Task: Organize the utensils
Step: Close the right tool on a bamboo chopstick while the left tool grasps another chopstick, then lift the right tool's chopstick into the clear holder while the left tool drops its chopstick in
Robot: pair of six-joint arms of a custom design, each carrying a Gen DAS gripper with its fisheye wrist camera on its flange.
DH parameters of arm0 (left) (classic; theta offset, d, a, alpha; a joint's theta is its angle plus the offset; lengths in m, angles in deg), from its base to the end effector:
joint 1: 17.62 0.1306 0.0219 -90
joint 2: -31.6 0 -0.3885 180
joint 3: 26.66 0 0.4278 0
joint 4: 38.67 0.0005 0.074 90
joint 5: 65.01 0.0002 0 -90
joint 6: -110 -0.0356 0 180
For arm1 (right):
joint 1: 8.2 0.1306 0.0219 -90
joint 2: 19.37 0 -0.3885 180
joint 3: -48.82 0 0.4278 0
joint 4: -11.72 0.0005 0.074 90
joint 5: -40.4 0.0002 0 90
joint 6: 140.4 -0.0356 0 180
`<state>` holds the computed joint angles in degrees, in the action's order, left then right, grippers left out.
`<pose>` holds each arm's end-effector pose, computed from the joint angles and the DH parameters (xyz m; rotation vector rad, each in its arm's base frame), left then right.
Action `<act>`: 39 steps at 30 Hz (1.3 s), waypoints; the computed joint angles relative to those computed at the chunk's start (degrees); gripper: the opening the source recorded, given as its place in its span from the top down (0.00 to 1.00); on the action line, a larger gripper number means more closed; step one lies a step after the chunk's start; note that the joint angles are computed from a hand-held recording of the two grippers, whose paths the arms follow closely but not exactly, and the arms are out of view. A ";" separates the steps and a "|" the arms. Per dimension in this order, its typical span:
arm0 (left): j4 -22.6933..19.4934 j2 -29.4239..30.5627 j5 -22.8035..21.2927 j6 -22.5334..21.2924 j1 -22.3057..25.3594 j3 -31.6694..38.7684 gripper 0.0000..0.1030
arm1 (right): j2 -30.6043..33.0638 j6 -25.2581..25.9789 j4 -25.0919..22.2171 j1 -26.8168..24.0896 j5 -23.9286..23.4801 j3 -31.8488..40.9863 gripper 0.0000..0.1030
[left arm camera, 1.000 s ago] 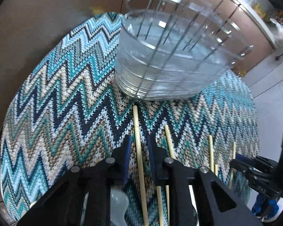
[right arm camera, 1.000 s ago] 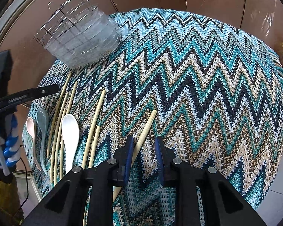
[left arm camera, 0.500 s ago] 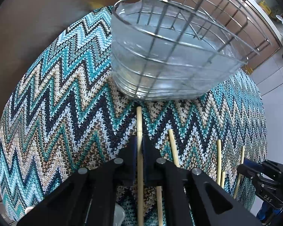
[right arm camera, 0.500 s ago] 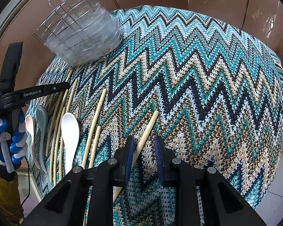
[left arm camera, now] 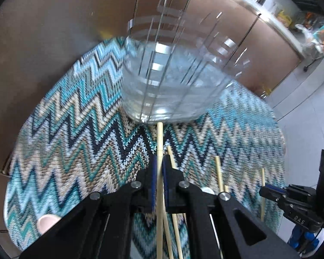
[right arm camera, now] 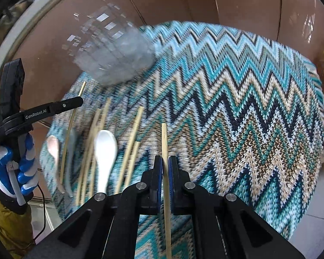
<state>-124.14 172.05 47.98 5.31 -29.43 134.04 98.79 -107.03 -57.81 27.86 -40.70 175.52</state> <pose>0.7482 -0.1712 0.4290 0.7237 2.5562 -0.5249 0.5541 0.3960 0.4411 0.5276 2.6077 0.3550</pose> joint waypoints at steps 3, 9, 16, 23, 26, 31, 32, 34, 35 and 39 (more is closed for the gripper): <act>5.40 -7.04 3.29 -1.09 1.47 -8.35 0.95 | -1.53 0.42 1.31 1.82 2.81 -0.06 0.95; 12.85 -16.43 8.21 -2.02 3.92 -17.60 0.95 | -4.21 3.57 3.70 5.14 9.24 0.16 0.95; 20.69 -23.88 10.95 -0.18 6.18 -24.78 0.95 | -4.21 7.64 4.57 8.75 16.20 4.58 0.95; 26.77 -27.01 13.06 3.67 7.41 -27.05 0.95 | -0.52 13.59 4.94 10.99 22.46 13.83 0.95; 28.76 -26.33 13.33 5.66 7.46 -25.46 0.95 | 1.87 16.60 5.01 10.76 24.23 18.92 0.95; 32.73 -22.34 14.84 12.51 7.26 -18.99 0.95 | 6.69 22.99 7.19 8.85 25.37 28.23 0.95; 33.64 -21.30 15.02 13.96 7.14 -17.39 0.95 | 7.84 24.55 8.01 8.35 25.64 30.32 0.95; 36.02 -18.62 14.64 17.25 6.54 -13.56 0.95 | 9.64 26.87 9.75 7.48 25.81 33.48 0.95; 36.87 -17.22 14.34 18.57 6.20 -11.57 0.95 | 10.92 28.68 11.91 6.68 25.73 35.27 0.95; 43.20 -10.76 11.82 25.55 4.43 -2.82 0.95 | 13.15 34.47 19.92 4.31 26.17 37.15 0.95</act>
<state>-80.94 161.29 59.80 30.86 -25.00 131.22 111.94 -72.56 -37.89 32.17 -14.53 212.67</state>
